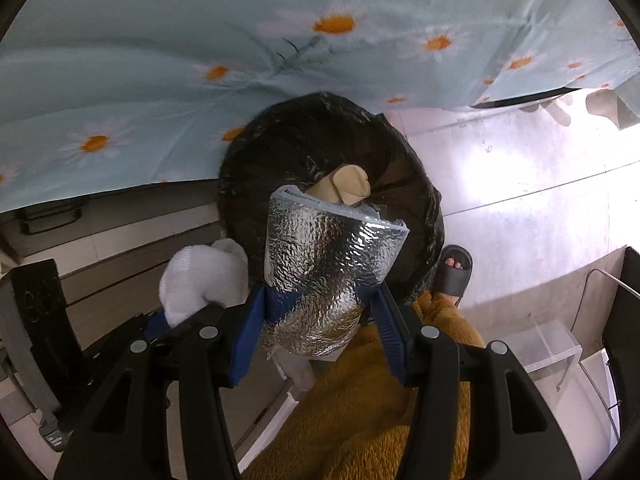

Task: Collect trash
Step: 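Carry the foil and cloth down over the bin and open both grippers, then raise both tools from the bin back toward the table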

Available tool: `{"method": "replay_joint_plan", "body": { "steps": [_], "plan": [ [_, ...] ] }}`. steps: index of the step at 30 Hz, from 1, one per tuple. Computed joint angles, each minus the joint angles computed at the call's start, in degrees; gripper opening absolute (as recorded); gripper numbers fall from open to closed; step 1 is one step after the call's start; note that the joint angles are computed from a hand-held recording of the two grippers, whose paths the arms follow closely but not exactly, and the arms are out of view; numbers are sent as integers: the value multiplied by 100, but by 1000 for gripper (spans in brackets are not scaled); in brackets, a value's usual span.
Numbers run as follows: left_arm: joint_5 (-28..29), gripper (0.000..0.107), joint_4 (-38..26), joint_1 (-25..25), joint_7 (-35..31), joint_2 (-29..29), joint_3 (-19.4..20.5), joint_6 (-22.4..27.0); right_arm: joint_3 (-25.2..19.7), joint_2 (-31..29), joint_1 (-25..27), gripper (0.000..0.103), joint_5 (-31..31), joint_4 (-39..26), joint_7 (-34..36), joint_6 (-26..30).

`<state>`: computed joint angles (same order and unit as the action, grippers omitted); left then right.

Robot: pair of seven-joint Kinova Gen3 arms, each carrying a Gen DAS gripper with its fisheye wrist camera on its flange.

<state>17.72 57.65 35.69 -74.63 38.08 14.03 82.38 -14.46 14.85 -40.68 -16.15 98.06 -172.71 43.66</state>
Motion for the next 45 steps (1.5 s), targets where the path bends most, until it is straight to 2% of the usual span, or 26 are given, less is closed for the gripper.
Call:
{"method": "replay_joint_plan", "body": {
  "steps": [4,6,7,8,9,15,21,30,37,41,45],
  "plan": [
    [-86,37,-17,93,107,123,-50,-65,-64,170,135,55,-243,177,313,-265],
    [-185,44,-137,183,246,233,-99,41,-54,190,150,58,-325,313,344,-479],
    [-286,59,-202,257,373,259,-159,94,-19,183,124,68,-326,350,249,-508],
    [-389,68,-245,338,485,261,-233,138,41,152,62,74,-284,383,60,-513],
    [-440,68,-215,341,505,244,-216,89,89,117,-4,77,-208,451,-102,-612],
    [-410,68,85,218,541,175,-148,-34,17,-10,-40,77,-117,619,-310,-789],
    [-446,68,230,126,482,48,-146,-31,-9,11,-100,77,-34,462,-433,-665],
    [-447,68,161,29,418,-238,-127,106,98,-202,-378,77,556,31,-1129,-122],
    [-521,68,-317,108,495,-514,-143,312,36,-517,-533,77,1202,-428,-1638,512],
    [-565,68,-726,148,514,-618,-152,505,-67,-784,-547,77,1522,-454,-1610,450],
    [-675,68,-1268,207,433,-679,-186,764,-167,-1020,-573,77,1970,-656,-1719,773]
  ]
}}
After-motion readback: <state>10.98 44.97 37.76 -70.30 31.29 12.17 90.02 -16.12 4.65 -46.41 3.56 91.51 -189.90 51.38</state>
